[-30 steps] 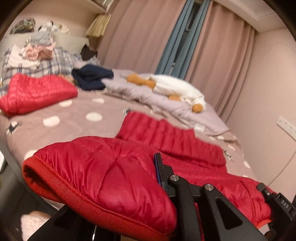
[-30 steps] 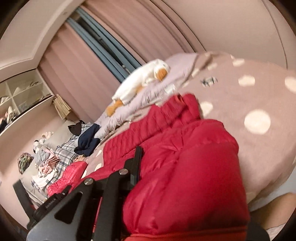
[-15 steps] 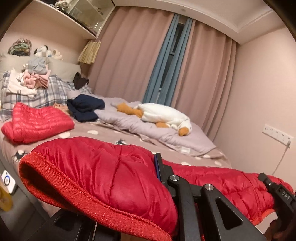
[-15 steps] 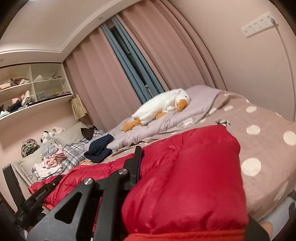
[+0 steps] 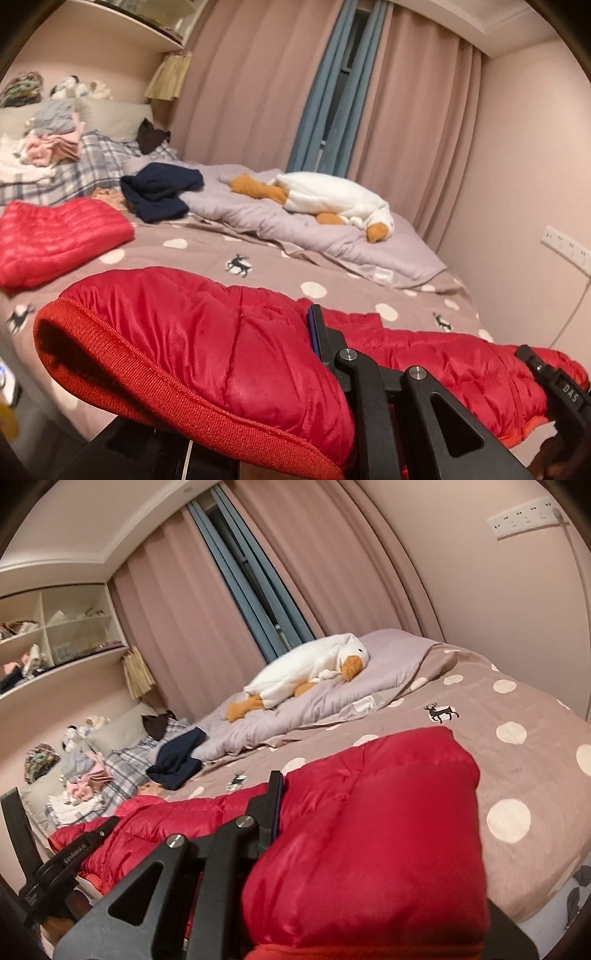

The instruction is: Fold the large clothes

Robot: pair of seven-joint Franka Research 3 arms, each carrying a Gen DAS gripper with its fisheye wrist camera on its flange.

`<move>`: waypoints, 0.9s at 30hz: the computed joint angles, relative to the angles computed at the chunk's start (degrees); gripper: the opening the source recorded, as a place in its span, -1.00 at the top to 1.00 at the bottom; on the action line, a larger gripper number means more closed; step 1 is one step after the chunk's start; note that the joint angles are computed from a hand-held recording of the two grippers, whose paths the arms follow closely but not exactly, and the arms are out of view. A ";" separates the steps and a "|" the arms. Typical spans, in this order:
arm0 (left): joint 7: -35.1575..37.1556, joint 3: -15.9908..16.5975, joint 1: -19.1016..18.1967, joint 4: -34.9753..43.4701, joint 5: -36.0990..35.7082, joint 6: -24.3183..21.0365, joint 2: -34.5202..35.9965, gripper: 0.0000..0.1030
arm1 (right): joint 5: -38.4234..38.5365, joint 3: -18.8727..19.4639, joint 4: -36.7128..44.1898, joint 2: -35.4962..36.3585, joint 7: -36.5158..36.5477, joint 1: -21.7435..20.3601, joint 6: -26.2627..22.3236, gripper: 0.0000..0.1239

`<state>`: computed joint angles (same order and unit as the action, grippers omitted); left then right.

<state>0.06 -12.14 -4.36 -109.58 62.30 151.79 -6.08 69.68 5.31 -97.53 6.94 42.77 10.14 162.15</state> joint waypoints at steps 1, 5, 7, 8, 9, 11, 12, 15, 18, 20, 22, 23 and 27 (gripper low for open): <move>1.85 0.22 -0.02 1.55 -1.40 -0.32 1.60 0.71 | -2.49 -0.29 1.38 1.27 2.39 0.25 -0.20 0.77; 5.96 1.95 -0.40 7.35 -3.12 1.01 8.18 0.71 | -10.60 -0.06 8.17 7.49 9.04 0.14 -0.93 0.77; 9.14 2.93 -1.02 9.74 -5.55 1.14 11.18 0.71 | -17.18 -0.57 12.20 11.51 14.22 0.75 -1.13 0.78; 11.96 3.46 -0.98 11.54 -8.62 1.64 13.72 0.71 | -20.89 -1.31 14.52 13.67 17.77 1.21 -2.06 0.78; 14.03 3.89 -1.26 12.39 -10.93 1.65 15.07 0.71 | -24.34 -2.14 17.22 16.11 21.45 1.66 -3.50 0.78; 19.19 4.57 -1.38 14.67 -15.97 1.60 18.58 0.71 | -29.20 -3.04 22.81 20.95 27.14 1.84 -6.82 0.78; 20.73 4.94 -1.73 15.54 -17.49 1.11 19.67 0.71 | -31.31 -3.37 25.30 23.10 29.54 1.88 -8.41 0.78; 20.88 7.16 -3.90 16.39 -16.61 0.69 21.11 0.71 | -35.66 -3.00 29.84 27.26 33.35 1.50 -10.28 0.78; 21.43 8.07 -5.41 17.62 -15.67 -1.76 21.60 0.68 | -38.74 -1.81 30.93 28.56 34.81 0.88 -9.32 0.79; 22.31 7.94 -5.62 17.95 -16.88 -3.06 21.36 0.66 | -41.29 -1.55 33.64 30.11 36.91 0.56 -10.89 0.79; 23.99 7.70 -5.32 19.08 -18.77 -3.37 21.79 0.62 | -42.89 -1.09 34.91 30.62 38.03 0.14 -11.87 0.78; 24.41 6.85 -4.68 18.63 -19.06 -3.81 21.12 0.57 | -43.14 -0.63 34.46 30.19 37.99 -0.21 -11.84 0.77; 25.70 8.16 -5.12 19.11 -19.88 -1.62 21.15 -0.28 | -43.59 0.60 35.23 29.98 37.75 -1.19 -13.04 0.65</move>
<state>25.76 -3.99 -9.48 -90.47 42.42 150.17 15.07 26.09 5.91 -62.29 36.91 80.52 8.96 149.10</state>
